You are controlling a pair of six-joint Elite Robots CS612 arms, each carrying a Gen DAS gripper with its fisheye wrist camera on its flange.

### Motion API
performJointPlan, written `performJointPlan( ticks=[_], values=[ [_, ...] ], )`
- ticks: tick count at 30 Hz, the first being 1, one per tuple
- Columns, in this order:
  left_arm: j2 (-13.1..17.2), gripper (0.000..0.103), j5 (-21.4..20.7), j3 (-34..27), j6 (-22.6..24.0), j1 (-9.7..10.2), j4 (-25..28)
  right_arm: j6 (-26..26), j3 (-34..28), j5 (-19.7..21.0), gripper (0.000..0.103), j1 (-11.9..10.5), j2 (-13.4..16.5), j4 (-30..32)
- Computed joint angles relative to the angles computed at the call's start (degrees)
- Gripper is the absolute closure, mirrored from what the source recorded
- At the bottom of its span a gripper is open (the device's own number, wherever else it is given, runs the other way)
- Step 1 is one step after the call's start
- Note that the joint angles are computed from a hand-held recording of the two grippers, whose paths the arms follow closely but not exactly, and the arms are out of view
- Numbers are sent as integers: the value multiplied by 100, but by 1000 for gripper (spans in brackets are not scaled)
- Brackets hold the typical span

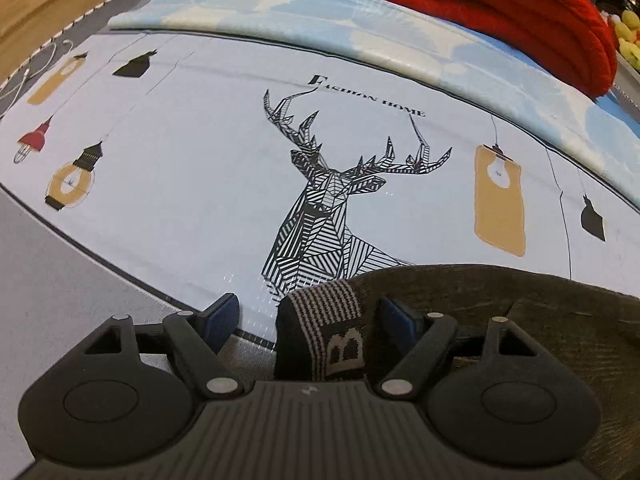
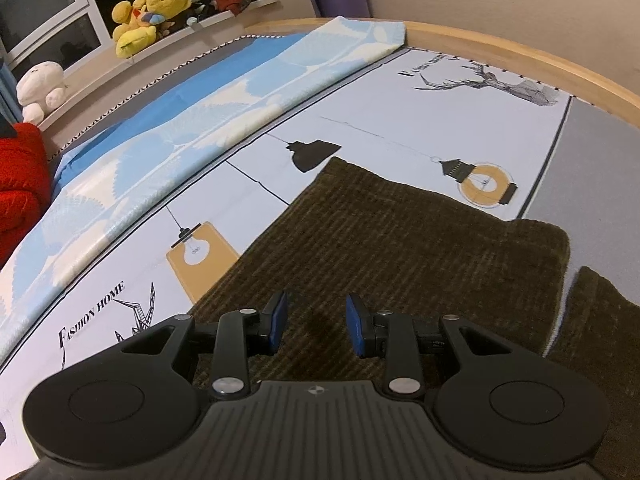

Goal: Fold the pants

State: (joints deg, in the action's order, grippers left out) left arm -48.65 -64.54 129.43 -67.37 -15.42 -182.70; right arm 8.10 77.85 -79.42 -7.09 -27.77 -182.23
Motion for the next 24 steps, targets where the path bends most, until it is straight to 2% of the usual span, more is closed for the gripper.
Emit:
performJointPlan(
  ticks=[3,7,10,13,15,16,18,20,21,22,23,24],
  values=[
    [85,21,-83,-67,260,-12,6,88,-123,193,63,-2,65,15],
    [145,46,21,-139,545,-91,16,248,-414,668,52,-13,189,289],
    [127,53,197,-164,566,-151,112,347,-653,704,50,55,297,585],
    [128,54,369,-171,634,-203,118,97,-885,405,46,209,385,1043],
    [121,54,415,-186,669,-222,187,-232,-981,-156,44,366,432,1107],
    [121,54,430,-195,680,-229,225,-439,-1024,-438,40,452,460,1068],
    [123,54,466,-220,727,-242,306,-789,-1103,-851,37,579,508,1110],
    [128,54,497,-232,790,-249,331,-1224,-1150,-1346,42,699,578,938],
    [136,54,527,-222,805,-254,284,-1303,-1162,-1472,65,728,604,838],
    [152,56,610,-201,814,-271,175,-1298,-1191,-1778,92,778,628,770],
    [172,56,728,-178,835,-296,48,-1054,-1188,-1844,92,774,630,692],
    [192,57,917,-158,850,-339,-90,-592,-1130,-1669,92,722,622,459]
  ],
)
